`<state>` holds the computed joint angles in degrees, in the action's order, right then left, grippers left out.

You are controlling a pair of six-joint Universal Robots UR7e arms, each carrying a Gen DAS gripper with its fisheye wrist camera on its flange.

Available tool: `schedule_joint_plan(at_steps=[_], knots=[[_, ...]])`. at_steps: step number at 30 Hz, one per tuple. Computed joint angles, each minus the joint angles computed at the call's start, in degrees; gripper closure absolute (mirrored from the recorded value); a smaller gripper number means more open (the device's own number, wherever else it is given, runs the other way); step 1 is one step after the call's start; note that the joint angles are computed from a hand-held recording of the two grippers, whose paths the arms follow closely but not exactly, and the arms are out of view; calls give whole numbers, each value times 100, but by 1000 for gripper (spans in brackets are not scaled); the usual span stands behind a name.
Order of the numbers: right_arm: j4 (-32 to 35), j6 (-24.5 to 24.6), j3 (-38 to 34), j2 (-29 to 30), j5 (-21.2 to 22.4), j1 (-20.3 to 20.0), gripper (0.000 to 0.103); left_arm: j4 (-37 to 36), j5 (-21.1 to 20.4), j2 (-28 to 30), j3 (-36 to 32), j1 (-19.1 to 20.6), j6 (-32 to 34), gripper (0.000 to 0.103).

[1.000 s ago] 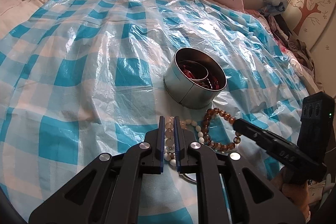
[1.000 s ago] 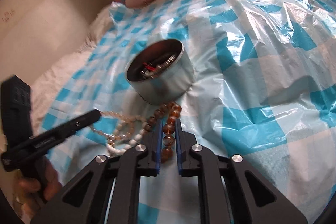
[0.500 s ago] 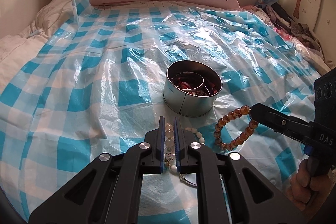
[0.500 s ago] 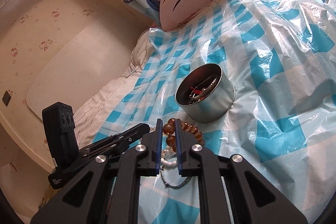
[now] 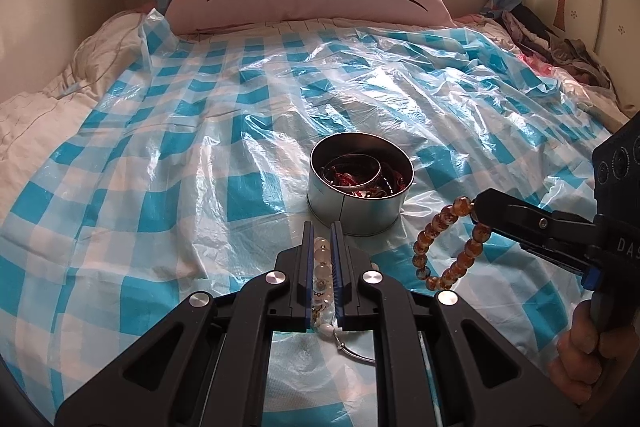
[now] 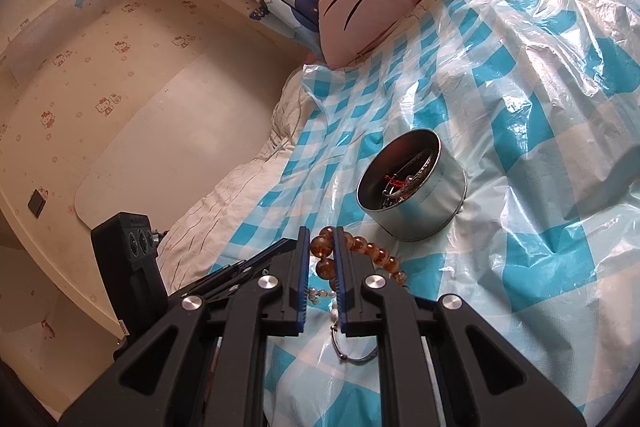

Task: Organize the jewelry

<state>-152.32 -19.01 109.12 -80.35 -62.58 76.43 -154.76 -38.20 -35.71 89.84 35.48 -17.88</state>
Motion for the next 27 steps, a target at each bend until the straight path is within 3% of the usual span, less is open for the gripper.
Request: schedule_joint_plan(at_steps=[8, 18, 27], knots=[[36, 92, -3, -13, 401, -119, 91, -341, 79, 4, 43, -57, 165, 95], [95, 185, -7, -9, 674, -214, 91, -1336, -633, -233, 306, 48, 197, 95], [135, 143, -31, 27, 753, -197, 90, -1818, -786, -239, 320, 55, 308, 95]])
